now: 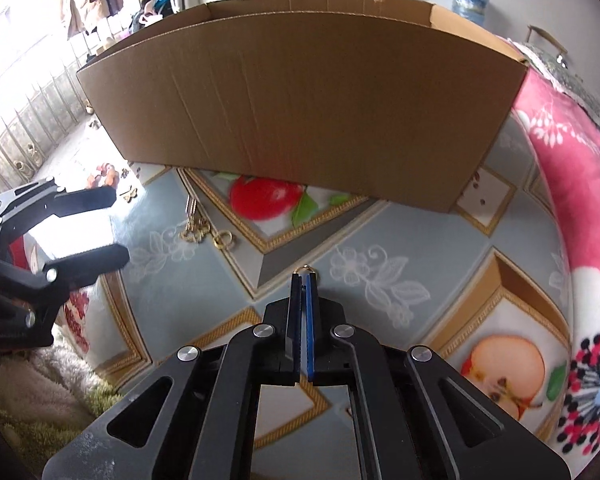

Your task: Organize jewelry

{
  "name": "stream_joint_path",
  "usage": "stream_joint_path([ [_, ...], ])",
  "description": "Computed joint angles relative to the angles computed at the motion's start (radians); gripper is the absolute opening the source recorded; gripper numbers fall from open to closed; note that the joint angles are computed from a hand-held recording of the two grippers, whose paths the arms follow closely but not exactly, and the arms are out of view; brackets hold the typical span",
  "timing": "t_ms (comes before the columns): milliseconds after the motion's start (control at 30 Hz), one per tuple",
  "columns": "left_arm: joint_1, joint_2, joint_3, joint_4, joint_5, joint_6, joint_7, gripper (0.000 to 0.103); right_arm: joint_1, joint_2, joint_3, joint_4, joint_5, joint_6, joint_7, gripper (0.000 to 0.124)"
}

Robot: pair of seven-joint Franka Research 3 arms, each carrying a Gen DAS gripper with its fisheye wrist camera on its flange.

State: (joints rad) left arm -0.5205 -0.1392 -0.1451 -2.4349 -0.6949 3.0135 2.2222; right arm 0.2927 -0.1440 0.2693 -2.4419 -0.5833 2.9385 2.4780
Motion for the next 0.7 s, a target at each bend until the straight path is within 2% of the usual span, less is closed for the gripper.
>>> stream_joint_path([
  [100,-0.006,0.011,-0.006,0.014,-0.001,0.005,0.013,0.06,0.015,0.006,-0.023,-0.007,0.059,0.046,-0.058,0.005],
  [233,-0.034,0.023,-0.005,0.045,-0.075,-0.009,0.11,0.06,-0.016,-0.033,0.002,-0.049,0.077,0.097,-0.065,0.01],
  [300,-0.033,0.034,-0.015,0.068,-0.117,-0.033,0.158,0.054,-0.041,-0.047,0.027,-0.066,0.085,0.103,-0.068,0.01],
  [433,0.002,0.071,-0.049,0.128,-0.17,-0.134,0.201,0.041,-0.078,-0.053,0.06,-0.083,0.107,0.123,-0.066,0.01],
  [500,0.031,0.092,-0.072,0.15,-0.147,-0.17,0.17,0.032,-0.09,-0.061,0.068,-0.097,0.131,0.142,-0.076,0.01],
  [567,0.061,0.113,-0.095,0.166,-0.102,-0.189,0.115,0.028,-0.11,-0.061,0.09,-0.095,0.15,0.149,-0.081,0.01],
  [700,0.103,0.138,-0.127,0.185,-0.075,-0.186,0.058,0.028,-0.122,-0.08,0.1,-0.118,0.197,0.167,-0.116,0.01],
])
